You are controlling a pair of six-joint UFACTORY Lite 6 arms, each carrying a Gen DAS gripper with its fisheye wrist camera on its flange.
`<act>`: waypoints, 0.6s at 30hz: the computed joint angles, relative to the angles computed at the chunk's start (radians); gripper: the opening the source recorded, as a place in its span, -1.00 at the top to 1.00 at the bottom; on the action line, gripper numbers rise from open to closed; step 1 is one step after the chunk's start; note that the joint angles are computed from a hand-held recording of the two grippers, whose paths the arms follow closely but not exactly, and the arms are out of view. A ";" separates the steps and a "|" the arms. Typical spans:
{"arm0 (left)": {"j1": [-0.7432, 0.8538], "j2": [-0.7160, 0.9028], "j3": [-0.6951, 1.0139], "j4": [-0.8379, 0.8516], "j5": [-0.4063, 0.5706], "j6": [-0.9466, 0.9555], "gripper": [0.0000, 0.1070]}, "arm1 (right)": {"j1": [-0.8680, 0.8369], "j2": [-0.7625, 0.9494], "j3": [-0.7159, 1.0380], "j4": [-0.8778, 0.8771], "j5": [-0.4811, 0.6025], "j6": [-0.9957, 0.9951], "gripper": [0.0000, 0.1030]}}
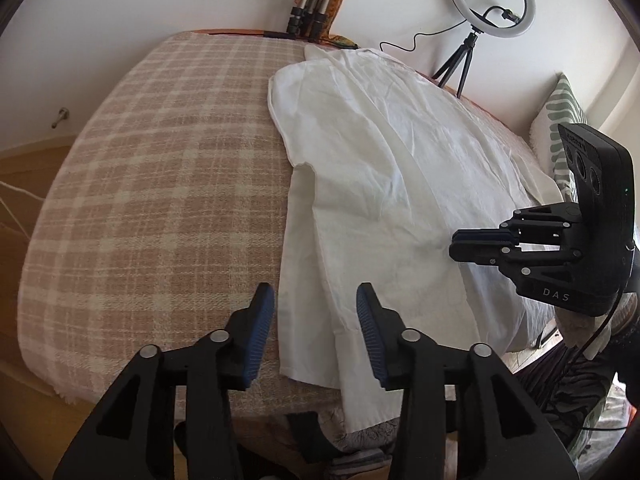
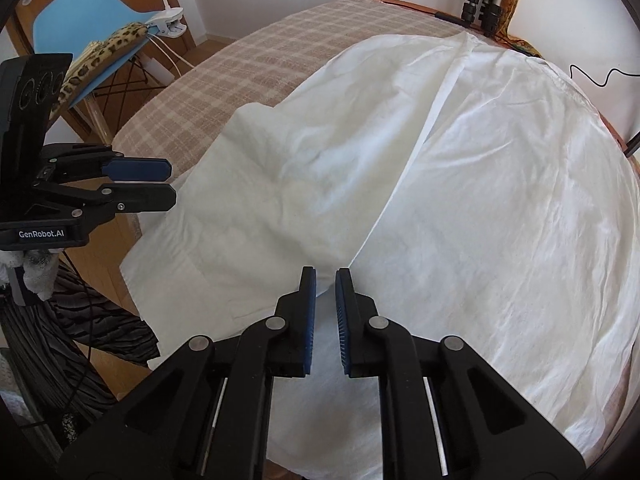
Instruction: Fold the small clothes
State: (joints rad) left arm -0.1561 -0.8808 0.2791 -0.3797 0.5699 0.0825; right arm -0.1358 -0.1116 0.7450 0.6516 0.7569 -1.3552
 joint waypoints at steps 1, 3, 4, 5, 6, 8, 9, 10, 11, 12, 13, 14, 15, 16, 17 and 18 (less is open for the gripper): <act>0.015 -0.010 -0.005 0.002 -0.005 0.002 0.04 | -0.026 0.005 0.021 0.019 0.044 -0.012 0.78; 0.047 0.028 -0.004 -0.025 -0.007 0.048 0.04 | -0.062 0.031 0.078 0.047 0.120 -0.011 0.77; 0.062 0.043 -0.012 -0.051 -0.008 0.078 0.04 | -0.071 0.049 0.110 0.057 0.153 0.007 0.71; 0.079 0.066 -0.017 -0.092 -0.008 0.120 0.04 | -0.082 0.073 0.147 0.072 0.188 0.020 0.59; 0.088 0.074 -0.024 -0.123 -0.006 0.148 0.04 | -0.089 0.097 0.185 0.087 0.223 0.033 0.49; 0.070 0.056 -0.035 -0.124 -0.013 0.148 0.09 | -0.083 0.132 0.256 0.108 0.254 0.070 0.13; 0.061 0.043 -0.039 -0.116 -0.012 0.137 0.09 | -0.074 0.144 0.289 0.115 0.257 0.090 0.10; 0.056 0.036 -0.046 -0.122 -0.018 0.134 0.09 | -0.056 0.168 0.335 0.117 0.262 0.123 0.09; 0.054 0.032 -0.050 -0.137 -0.023 0.141 0.10 | -0.034 0.202 0.390 0.112 0.271 0.168 0.08; 0.068 0.037 -0.050 -0.168 -0.018 0.178 0.20 | -0.011 0.243 0.452 0.106 0.284 0.217 0.08; 0.099 0.048 -0.049 -0.240 0.003 0.257 0.33 | 0.018 0.295 0.525 0.100 0.295 0.280 0.08; 0.124 0.073 -0.045 -0.313 0.018 0.332 0.62 | 0.048 0.352 0.604 0.092 0.305 0.347 0.08; 0.139 0.087 -0.046 -0.363 0.032 0.379 0.81 | 0.079 0.414 0.685 0.085 0.316 0.409 0.08; 0.137 0.089 -0.049 -0.384 0.033 0.398 0.86 | 0.112 0.470 0.762 0.072 0.316 0.469 0.08; 0.116 0.085 -0.048 -0.384 0.023 0.390 0.90 | 0.153 0.527 0.840 0.048 0.305 0.528 0.08; 0.114 0.069 -0.049 -0.404 0.033 0.410 0.93 | 0.195 0.586 0.920 0.018 0.295 0.580 0.08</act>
State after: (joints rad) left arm -0.0421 -0.8122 0.2297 -0.7837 0.6032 0.4930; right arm 0.0591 0.4743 1.6654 0.6696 1.0517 -0.7753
